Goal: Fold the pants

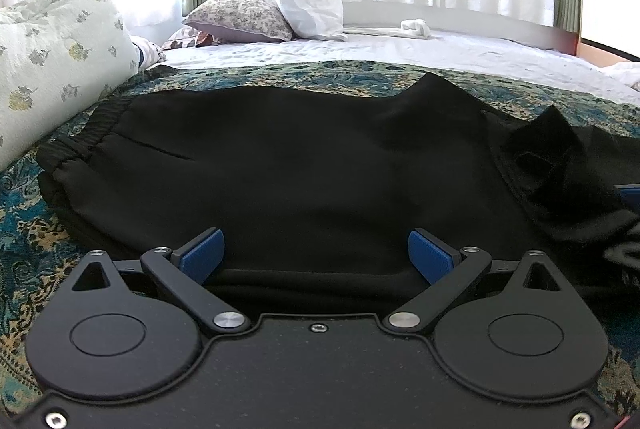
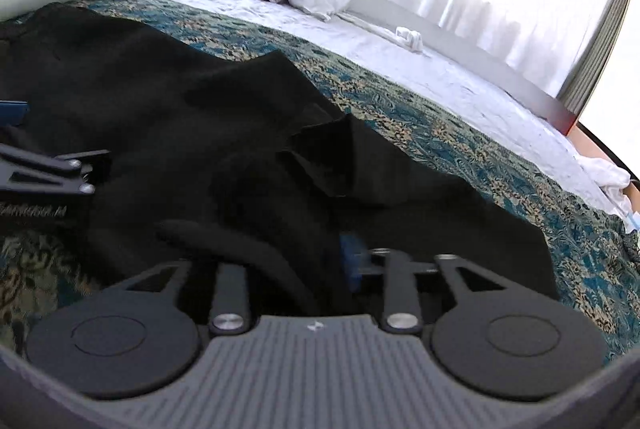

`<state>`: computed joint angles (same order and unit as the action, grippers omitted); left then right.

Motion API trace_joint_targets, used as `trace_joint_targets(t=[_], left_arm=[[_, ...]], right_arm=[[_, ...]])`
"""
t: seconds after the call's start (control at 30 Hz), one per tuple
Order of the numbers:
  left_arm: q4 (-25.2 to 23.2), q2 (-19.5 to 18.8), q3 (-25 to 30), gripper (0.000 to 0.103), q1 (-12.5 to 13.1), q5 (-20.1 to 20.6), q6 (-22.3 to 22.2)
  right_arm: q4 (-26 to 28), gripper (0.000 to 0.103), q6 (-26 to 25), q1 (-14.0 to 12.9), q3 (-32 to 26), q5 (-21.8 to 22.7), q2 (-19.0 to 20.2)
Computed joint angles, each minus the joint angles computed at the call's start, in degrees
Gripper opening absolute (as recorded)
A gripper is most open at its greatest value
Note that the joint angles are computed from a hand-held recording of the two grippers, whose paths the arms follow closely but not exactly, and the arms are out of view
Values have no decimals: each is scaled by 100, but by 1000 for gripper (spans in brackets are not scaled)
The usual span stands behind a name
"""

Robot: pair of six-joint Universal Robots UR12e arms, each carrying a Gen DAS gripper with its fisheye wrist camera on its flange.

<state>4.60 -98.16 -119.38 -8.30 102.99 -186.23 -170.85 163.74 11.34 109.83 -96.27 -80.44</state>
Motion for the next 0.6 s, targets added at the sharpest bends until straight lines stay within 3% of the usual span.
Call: trace_joint_targets(t=[0.1,0.17,0.27,0.37,0.43,0.57,0.6], left_arm=[[-93,110,-33,99,127,-380,-77],[-107,210,-81,98,252,-760,-220],[-2,362,-159,95,405,-1259,-429],[232,458,-196,95,393,-1564,-237],[365,480,-176,95,309,-1831,102],[364,393,-16,89,51,-2159,649],[363,344,29,83,-43,-2165,738]], right_arm=[[-48,79,66,-172,246,605,-262],[-60,83,54,-326,431,1048,-459],[-267,88,24,-458,673,1353,-660],[-563,90,311,-644,918,1473,-869],[-879,90,655,-745,1027,1268,-918],[-1119,90,1499,-782,1022,-52,-838],[-1163,90,1809,-817,1015,-372,-803]])
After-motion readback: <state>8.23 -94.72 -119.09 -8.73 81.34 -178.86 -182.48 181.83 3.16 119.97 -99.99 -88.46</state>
